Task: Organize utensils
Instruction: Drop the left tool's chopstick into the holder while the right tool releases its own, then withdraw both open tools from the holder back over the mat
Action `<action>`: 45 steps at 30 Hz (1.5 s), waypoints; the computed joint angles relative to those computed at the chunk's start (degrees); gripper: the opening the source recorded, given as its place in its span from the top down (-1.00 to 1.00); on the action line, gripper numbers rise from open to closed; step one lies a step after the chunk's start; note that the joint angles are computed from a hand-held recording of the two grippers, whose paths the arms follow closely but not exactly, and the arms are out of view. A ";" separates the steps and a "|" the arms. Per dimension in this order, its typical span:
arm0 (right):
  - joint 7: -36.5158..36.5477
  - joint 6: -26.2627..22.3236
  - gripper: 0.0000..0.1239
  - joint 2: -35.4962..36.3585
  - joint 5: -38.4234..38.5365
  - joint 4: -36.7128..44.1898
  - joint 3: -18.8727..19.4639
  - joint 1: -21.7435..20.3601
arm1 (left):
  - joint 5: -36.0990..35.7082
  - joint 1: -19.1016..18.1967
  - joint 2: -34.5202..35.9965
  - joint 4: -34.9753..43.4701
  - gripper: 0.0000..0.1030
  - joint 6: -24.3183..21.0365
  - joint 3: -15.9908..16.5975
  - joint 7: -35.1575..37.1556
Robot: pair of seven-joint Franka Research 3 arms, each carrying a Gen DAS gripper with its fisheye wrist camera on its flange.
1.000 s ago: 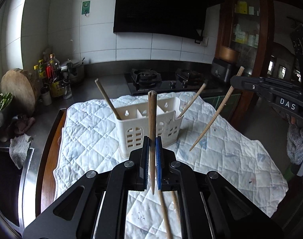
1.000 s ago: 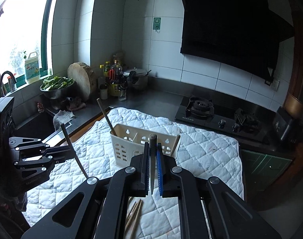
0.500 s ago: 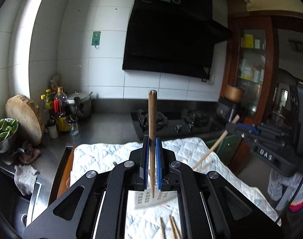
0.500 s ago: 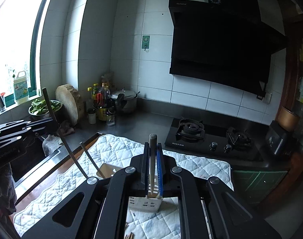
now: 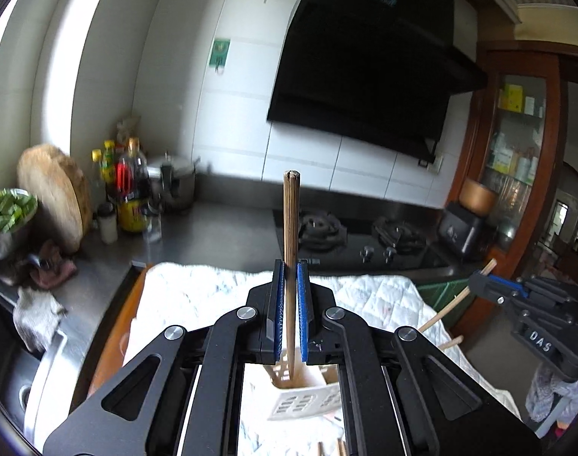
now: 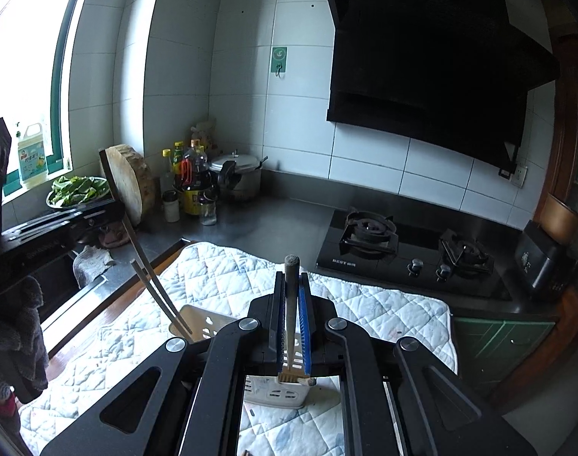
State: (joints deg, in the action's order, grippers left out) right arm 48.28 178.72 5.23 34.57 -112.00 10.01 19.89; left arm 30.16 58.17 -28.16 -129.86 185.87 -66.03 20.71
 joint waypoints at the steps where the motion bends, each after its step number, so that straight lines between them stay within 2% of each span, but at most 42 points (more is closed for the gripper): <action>1: 0.59 -0.14 0.89 0.23 -0.61 -0.05 -0.27 0.16 | 0.30 0.53 1.38 0.15 0.90 -0.06 -0.73 0.40; 8: 6.95 -1.33 0.89 1.94 -7.11 -0.43 -2.07 1.08 | 2.09 1.68 7.69 0.24 0.89 -1.19 -3.46 2.51; 14: 10.95 -2.23 0.89 3.21 -10.91 -0.51 -2.44 0.85 | 3.22 2.20 9.05 -0.12 0.86 -2.17 -5.10 2.84; 16: 11.95 -1.97 0.89 3.31 -11.66 -0.76 -2.53 0.79 | 3.54 1.30 9.43 -0.29 0.80 -2.59 -4.49 2.81; 21: 8.37 -1.18 0.85 2.03 -7.44 -2.05 -0.11 -1.40 | 5.06 -2.00 8.01 -1.00 0.38 -3.84 -1.47 1.10; 24: -0.23 -0.94 0.76 -0.01 2.35 -3.36 3.04 -3.73 | 6.37 -5.65 6.93 -2.06 0.37 -4.29 1.88 -0.44; 27: -9.64 -0.49 0.70 -2.87 12.66 -5.46 3.61 -3.29 | 7.57 -10.64 5.42 -3.99 0.29 -4.43 6.42 -1.96; 32: -27.17 -0.45 0.58 -7.94 32.27 -8.86 1.11 0.94 | 9.28 -19.82 1.61 -8.29 0.20 -5.46 13.80 -4.47; 34: -32.89 -0.73 0.50 -10.02 38.73 -10.48 -0.66 3.15 | 10.03 -23.14 0.10 -10.02 0.11 -6.11 16.09 -5.47; 38: -42.27 -0.36 0.31 -13.73 48.51 -14.00 -3.53 7.08 | 11.63 -28.72 -2.73 -13.38 -0.12 -7.08 19.38 -7.54; 39: -44.84 -0.42 0.25 -14.68 51.27 -14.96 -3.95 7.69 | 11.84 -29.84 -3.51 -14.24 -0.22 -7.31 19.96 -8.17; 42: -51.10 -0.78 0.05 -17.40 58.06 -17.98 -3.95 8.04 | 12.30 -33.12 -6.22 -17.18 -0.42 -7.74 21.23 -10.38; 45: -53.16 -1.74 -0.13 -19.79 61.31 -21.35 -2.91 7.18 | 12.00 -36.51 -8.31 -20.02 -0.61 -8.46 22.31 -11.84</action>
